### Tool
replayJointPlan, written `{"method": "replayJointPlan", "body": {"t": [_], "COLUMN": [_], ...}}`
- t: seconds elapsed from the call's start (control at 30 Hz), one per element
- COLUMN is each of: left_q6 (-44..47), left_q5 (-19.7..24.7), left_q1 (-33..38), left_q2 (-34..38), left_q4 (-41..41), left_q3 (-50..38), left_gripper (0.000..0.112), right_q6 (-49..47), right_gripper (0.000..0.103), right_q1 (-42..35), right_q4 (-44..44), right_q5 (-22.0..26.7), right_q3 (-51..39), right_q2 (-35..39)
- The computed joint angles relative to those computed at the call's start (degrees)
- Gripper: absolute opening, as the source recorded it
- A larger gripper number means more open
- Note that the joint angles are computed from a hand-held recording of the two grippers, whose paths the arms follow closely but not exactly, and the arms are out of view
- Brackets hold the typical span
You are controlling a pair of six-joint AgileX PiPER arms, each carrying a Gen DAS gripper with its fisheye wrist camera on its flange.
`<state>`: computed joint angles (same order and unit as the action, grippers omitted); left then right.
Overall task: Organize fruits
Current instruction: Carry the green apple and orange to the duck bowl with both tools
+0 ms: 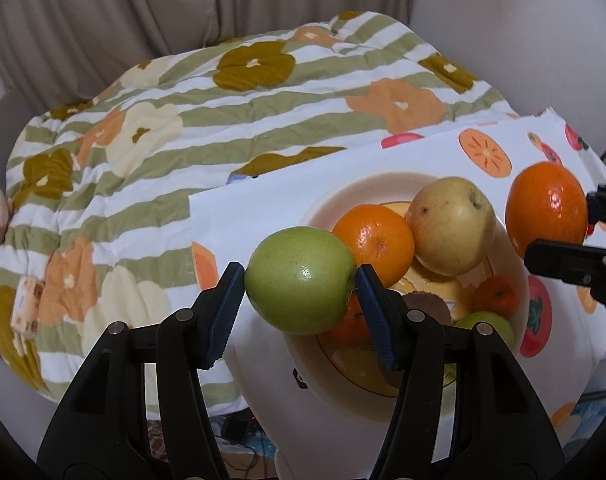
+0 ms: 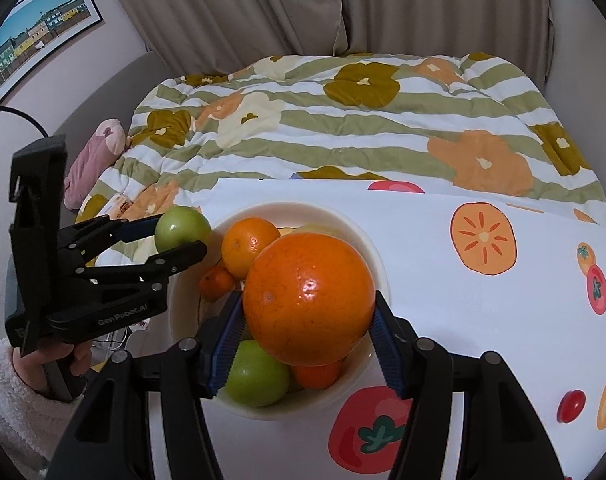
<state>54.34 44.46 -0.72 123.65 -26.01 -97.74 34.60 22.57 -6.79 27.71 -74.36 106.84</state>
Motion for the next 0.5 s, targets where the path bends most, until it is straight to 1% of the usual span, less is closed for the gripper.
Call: {"method": "replayJointPlan", "body": {"t": [0.07, 0.13, 0.17, 0.23, 0.27, 0.3, 0.4, 0.5], "left_q6": [0.86, 3.39, 4.24, 4.40, 4.44, 5.35, 6.53, 5.59], "left_q5": [0.43, 0.04, 0.01, -0.42, -0.59, -0.58, 2.11, 2.46], "left_q1": [-0.03, 0.22, 0.23, 0.11, 0.22, 0.72, 2.44, 3.15], "left_q2": [0.31, -0.28, -0.51, -1.14, -1.41, -2.03, -2.94, -3.98], "left_q4": [-0.16, -2.12, -2.63, -2.13, -2.24, -3.56, -6.47, -6.21], "left_q3": [-0.24, 0.74, 0.96, 1.50, 1.75, 2.40, 2.42, 3.00], "left_gripper": [0.063, 0.063, 0.065, 0.083, 0.097, 0.100, 0.101, 0.101], "right_q6": [0.67, 1.20, 1.31, 1.33, 1.64, 1.69, 1.89, 2.32], "right_gripper": [0.056, 0.056, 0.056, 0.056, 0.056, 0.056, 0.056, 0.056], "right_q1": [0.06, 0.07, 0.01, -0.02, -0.01, 0.00, -0.21, -0.10], "right_q4": [-0.34, -0.59, -0.70, -0.74, -1.03, -1.08, -1.39, -2.09], "right_q5": [0.00, -0.02, 0.05, 0.10, 0.15, 0.08, 0.24, 0.62], "right_q3": [-0.32, -0.56, -0.73, -0.81, -0.75, -0.74, -0.28, 0.39], "right_q2": [0.36, 0.64, 0.77, 0.85, 0.76, 0.79, 0.26, -0.55]}}
